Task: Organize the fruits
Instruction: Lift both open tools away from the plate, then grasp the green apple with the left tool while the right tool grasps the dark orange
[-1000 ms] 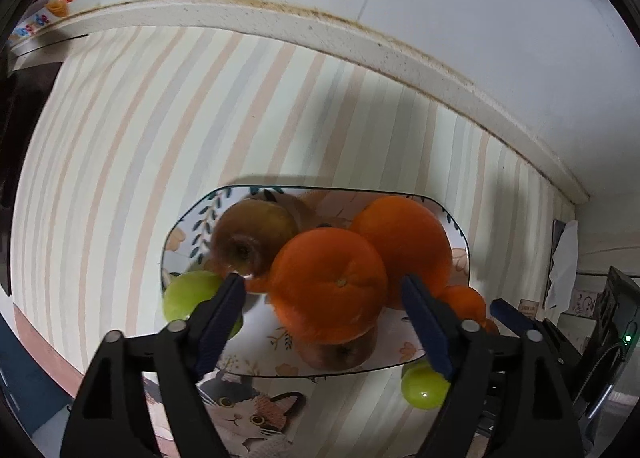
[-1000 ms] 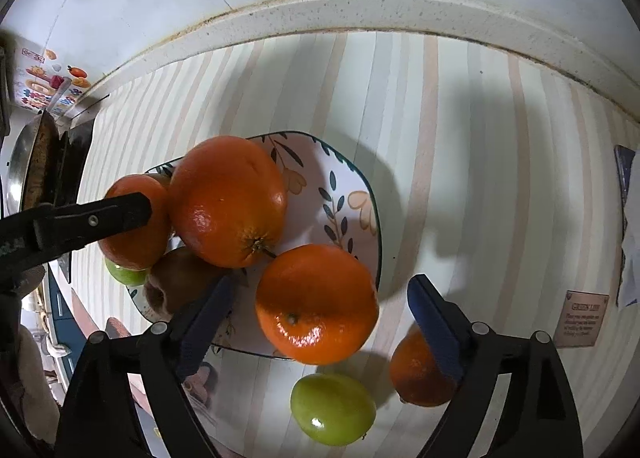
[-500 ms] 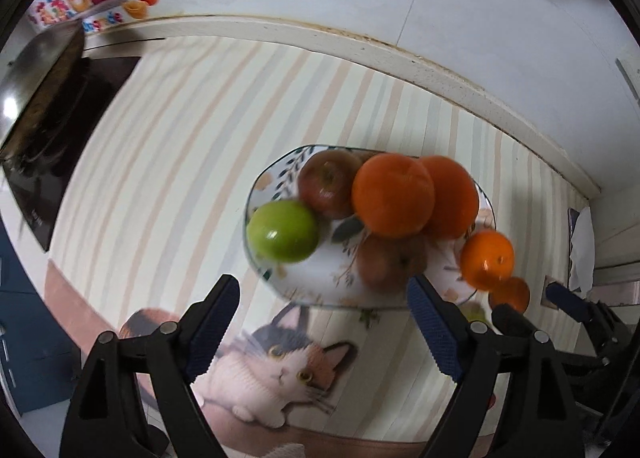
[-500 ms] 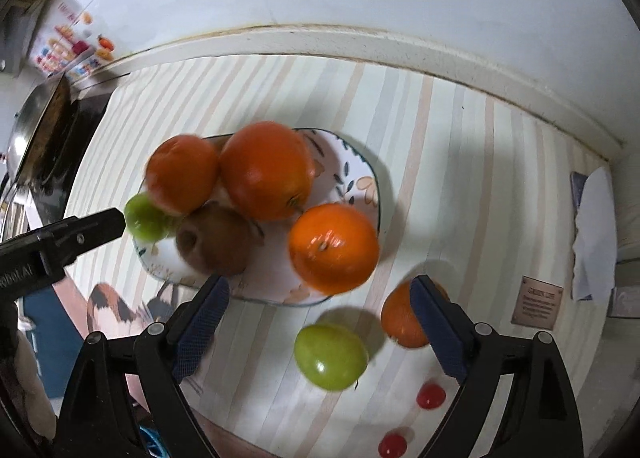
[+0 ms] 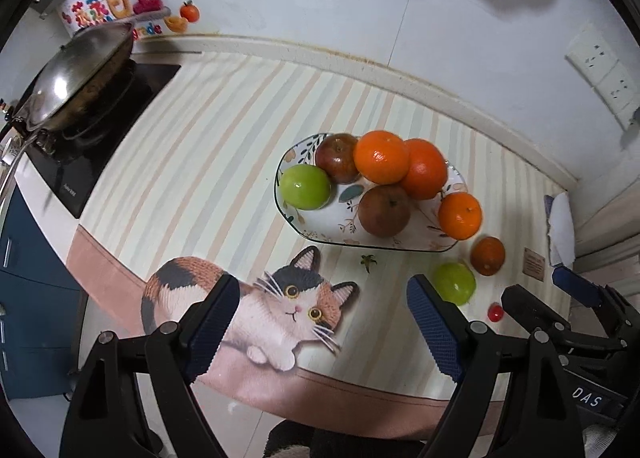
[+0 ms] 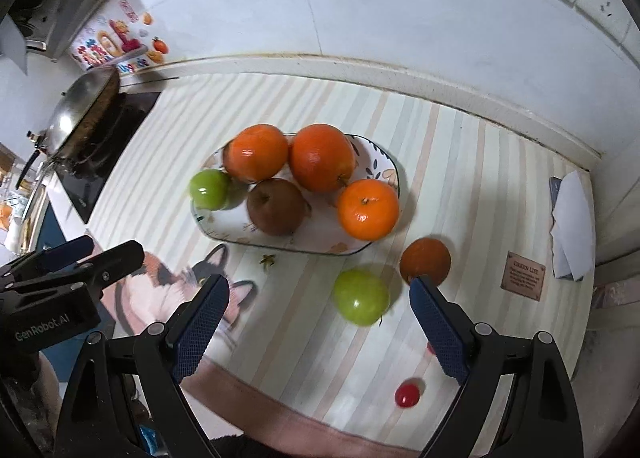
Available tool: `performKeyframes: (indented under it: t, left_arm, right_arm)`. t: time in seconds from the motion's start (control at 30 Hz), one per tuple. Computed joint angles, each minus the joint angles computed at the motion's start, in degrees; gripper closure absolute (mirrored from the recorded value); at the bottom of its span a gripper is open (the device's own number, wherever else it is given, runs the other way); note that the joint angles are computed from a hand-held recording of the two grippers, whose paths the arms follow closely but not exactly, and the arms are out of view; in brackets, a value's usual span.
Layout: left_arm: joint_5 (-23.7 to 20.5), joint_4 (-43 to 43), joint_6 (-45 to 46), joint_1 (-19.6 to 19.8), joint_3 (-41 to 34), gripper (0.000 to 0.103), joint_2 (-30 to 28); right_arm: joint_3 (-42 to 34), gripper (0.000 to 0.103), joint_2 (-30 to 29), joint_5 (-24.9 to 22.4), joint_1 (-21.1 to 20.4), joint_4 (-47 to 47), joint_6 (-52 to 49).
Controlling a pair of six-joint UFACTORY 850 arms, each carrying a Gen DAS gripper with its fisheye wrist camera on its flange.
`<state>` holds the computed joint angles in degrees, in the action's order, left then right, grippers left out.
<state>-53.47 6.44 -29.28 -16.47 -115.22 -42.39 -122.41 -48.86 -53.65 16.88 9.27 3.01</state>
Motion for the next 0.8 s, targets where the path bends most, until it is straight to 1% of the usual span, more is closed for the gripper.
performKeyframes:
  t: [0.13,0.23,0.33,0.4,0.53,0.63,0.7,0.8]
  left_arm:
    - [2.37,1.55,-1.51,-0.82,4.5,0.018,4.02]
    - [3.52,1.88,-2.15,-1.39,6.96,0.018,6.35]
    - [4.09,2.55,-2.79,-1.88,8.19,0.018,7.52]
    - [3.98,1.66,-2.6,-1.96,8.26,0.018,7.6]
    - [3.36,0.95,-2.33,-2.19,7.21,0.018,6.7]
    - [2.29,0.85,-2.32,-2.43,4.75,0.018,4.62]
    - [0.96,0.15,-1.68,-2.55,2.11,0.018,2.45]
    - [-2.16,-1.36,0.47,-3.12,-4.06,0.018,-2.59]
  right_arm:
    - [6.99,0.009,6.03,3.63,0.08,0.19,-0.52]
    - [10.31,0.009,9.25,5.3,0.08,0.35,-0.8]
    - [13.21,0.009,11.93,6.83,0.23,0.5,-0.93]
    - [14.22,0.009,12.8,6.91,0.08,1.64,-1.36]
    - [15.26,0.009,13.29,7.1,-0.54,4.4,-2.77]
    - [15.08,0.009,12.76,7.12,-1.31,6.7,-4.01]
    - [14.39,0.009,11.93,6.74,-2.08,8.53,-4.38]
    - [12.53,0.009,9.88,5.8,-3.85,10.08,-3.58]
